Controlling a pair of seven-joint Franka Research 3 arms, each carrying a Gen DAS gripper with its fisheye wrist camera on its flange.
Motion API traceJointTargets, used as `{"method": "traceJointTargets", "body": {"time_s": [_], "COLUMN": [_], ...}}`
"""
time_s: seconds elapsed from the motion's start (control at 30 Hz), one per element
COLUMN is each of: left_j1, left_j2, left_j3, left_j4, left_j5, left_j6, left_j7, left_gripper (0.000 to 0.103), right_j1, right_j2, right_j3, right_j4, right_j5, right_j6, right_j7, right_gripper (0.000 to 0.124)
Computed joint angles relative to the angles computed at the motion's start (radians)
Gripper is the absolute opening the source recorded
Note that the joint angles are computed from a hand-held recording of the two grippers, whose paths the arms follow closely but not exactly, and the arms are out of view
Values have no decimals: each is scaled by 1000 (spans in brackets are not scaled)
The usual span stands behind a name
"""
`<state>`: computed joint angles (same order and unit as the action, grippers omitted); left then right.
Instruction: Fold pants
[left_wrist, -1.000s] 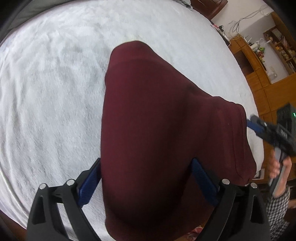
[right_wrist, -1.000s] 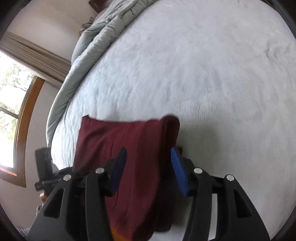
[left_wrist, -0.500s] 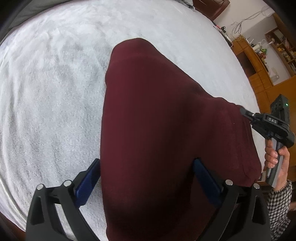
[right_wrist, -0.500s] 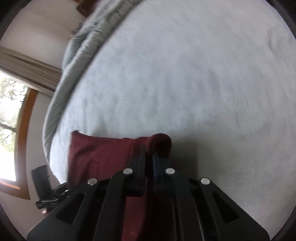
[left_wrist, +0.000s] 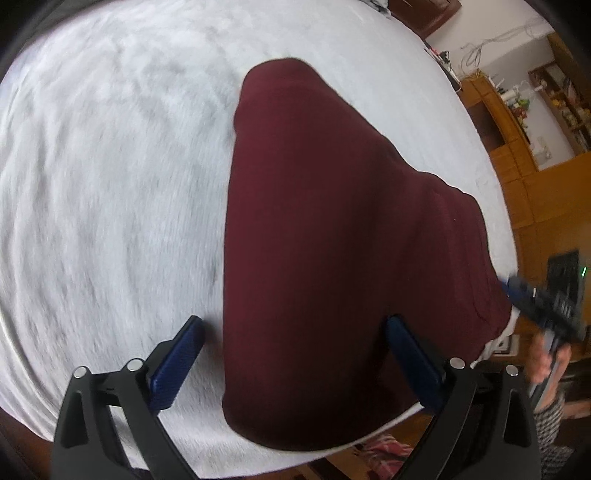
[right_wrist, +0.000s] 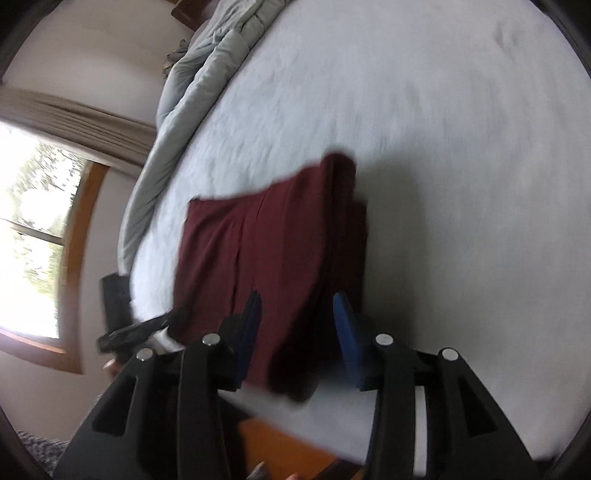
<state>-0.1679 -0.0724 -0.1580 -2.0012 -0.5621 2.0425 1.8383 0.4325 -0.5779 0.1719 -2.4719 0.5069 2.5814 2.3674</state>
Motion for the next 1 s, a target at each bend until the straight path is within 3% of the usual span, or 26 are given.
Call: {"method": "traceJointTargets", "body": {"time_s": [0.2,0.37,0.6,0.77,0.83,0.9,1.0], "left_j1": [6,4,-1,3,3,3,7], "left_j2": [-18,0,30,26,27,40,45], "left_j3": [13,6,-10,-10,-10,-11,-12], "left_j4": [-43,-28,11,12,12,19,29], "left_j5": [-57,-46,-40,-43,-47,-41,-41], "left_j6": [6,7,10,-1,-1,-6,-15], "left_j7": [9,3,-25,-17,-5,-5,-9], "left_gripper": [99,99,100,99,99,100,99], "right_j1": [90,115,59,14,-3,15,43], "right_j2": [-29,9,20,12,5,13,6], "right_j3": [4,-5,36,61,64,45,34], "right_j4": [-74,-55,13,66,81,58,4], "right_j5": [141,159,18,-78,-120,-89,-32], "right_j6": [119,154,41,-2,-56,-82,-23], "right_j7": [28,15,41,73,83,84,70], "right_gripper": [50,55,28,21,13,13,14]}}
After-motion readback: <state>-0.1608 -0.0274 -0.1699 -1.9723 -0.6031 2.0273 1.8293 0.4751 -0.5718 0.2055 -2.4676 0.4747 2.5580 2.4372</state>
